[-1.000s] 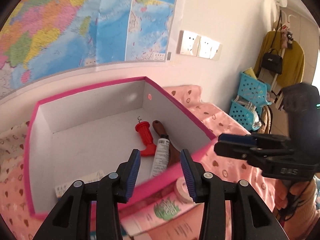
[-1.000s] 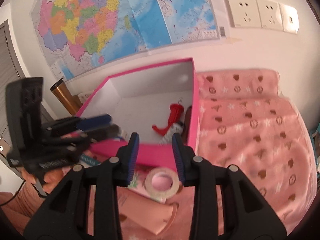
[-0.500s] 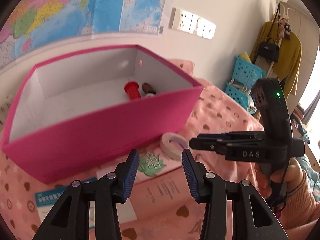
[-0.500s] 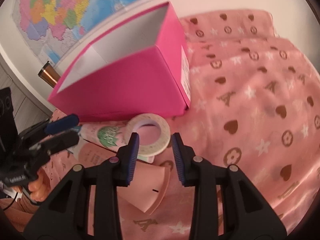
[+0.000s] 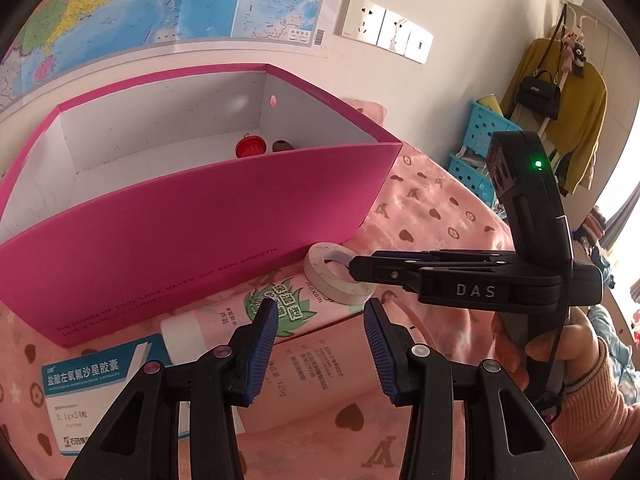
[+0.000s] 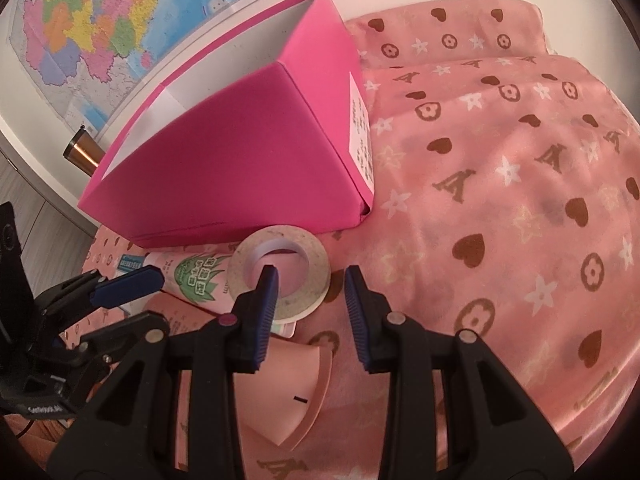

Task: Organize rigid objects
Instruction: 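Move the right gripper to the white tape roll beside the box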

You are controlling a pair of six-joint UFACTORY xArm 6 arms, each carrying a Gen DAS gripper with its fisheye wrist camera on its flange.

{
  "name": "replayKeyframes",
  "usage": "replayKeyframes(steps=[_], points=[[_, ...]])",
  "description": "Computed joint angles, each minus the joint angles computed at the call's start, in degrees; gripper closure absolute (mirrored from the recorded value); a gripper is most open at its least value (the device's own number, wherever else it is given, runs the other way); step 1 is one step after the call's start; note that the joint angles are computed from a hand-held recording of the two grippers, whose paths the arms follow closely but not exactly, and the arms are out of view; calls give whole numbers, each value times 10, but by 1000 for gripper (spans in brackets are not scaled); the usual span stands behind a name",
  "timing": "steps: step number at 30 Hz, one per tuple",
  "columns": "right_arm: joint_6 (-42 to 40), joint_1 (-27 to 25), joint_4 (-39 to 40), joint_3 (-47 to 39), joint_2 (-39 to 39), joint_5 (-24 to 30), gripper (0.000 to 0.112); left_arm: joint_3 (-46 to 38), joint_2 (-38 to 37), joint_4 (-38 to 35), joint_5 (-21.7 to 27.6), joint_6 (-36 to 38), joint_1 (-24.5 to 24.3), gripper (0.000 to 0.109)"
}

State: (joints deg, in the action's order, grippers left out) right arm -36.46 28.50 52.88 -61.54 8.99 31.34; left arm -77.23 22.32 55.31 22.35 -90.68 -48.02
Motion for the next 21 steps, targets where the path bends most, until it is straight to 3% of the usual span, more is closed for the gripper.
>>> replayKeyframes(steps=[21], points=[[13,15,-44,-5,8,-21,79,1,10,-24,-14,15,5,63]])
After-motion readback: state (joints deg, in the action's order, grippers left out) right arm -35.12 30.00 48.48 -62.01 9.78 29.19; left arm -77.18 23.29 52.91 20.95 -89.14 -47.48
